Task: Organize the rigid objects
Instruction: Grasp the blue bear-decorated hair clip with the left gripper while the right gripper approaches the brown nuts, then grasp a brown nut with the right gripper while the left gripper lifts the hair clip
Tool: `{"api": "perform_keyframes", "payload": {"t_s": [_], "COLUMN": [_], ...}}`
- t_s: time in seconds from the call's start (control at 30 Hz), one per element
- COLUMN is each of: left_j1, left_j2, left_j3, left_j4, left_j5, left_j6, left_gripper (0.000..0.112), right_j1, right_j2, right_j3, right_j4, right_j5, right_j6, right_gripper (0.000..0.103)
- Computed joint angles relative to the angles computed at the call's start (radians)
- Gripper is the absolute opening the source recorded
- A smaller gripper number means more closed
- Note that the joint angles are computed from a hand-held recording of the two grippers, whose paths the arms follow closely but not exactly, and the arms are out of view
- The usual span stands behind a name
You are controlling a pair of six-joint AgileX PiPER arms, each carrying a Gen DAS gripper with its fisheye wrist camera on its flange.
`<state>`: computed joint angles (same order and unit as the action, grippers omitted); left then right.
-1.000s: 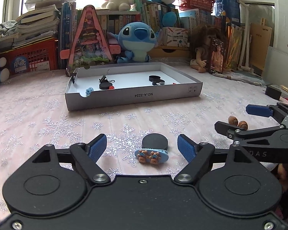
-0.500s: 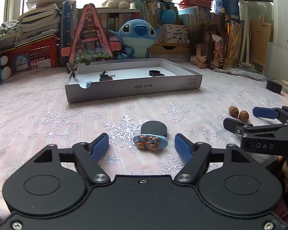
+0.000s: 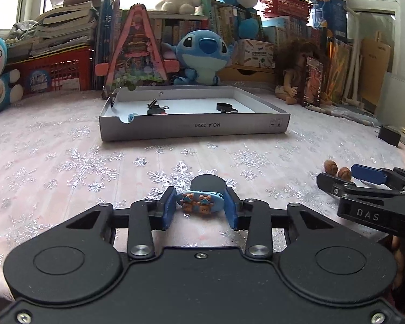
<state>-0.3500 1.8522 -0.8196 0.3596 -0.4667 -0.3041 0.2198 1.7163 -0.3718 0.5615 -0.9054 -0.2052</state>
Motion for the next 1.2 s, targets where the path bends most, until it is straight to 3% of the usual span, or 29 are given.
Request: {"api": "perform_keyframes", "payload": {"t_s": [0.07,0.13,0.2,0.93,1.2], "left_j1": [0.000,0.004,0.005,0.023,0.032], "left_j2": [-0.002,-0.004,-0.009,-0.011,0.009], "left_j3": [0.004,0.003,0.007,-0.079,-0.157], "left_j4": [-0.024,-0.018,-0.022,-0.075,-0.035], "left_j5": [-0.002,0.002,0.004,0.077,0.126], "left_j6": [0.017,0.011,0.012,-0.002,-0.054], "left_gripper": [0.035,0.035,0.035,0.035,0.035], "right_j1": [-0.004,-0.005,-0.003,-0.023,-0.061], "right_j2": [-0.009,-0.017,-0.030,-0.078,-0.081], "right_j3": [0.008,0.007,0.005,-0.054,-0.115], "right_j4": [-0.009,-0.002,0.009,0.009,-0.004], "right_j5": [0.004,0.016,0.031,0.106,0.189], "right_j6": [0.010,0.005,-0.008,-0.046,-0.067], "right_gripper": [0.060,0.034,0.022,0.022,0.022]}}
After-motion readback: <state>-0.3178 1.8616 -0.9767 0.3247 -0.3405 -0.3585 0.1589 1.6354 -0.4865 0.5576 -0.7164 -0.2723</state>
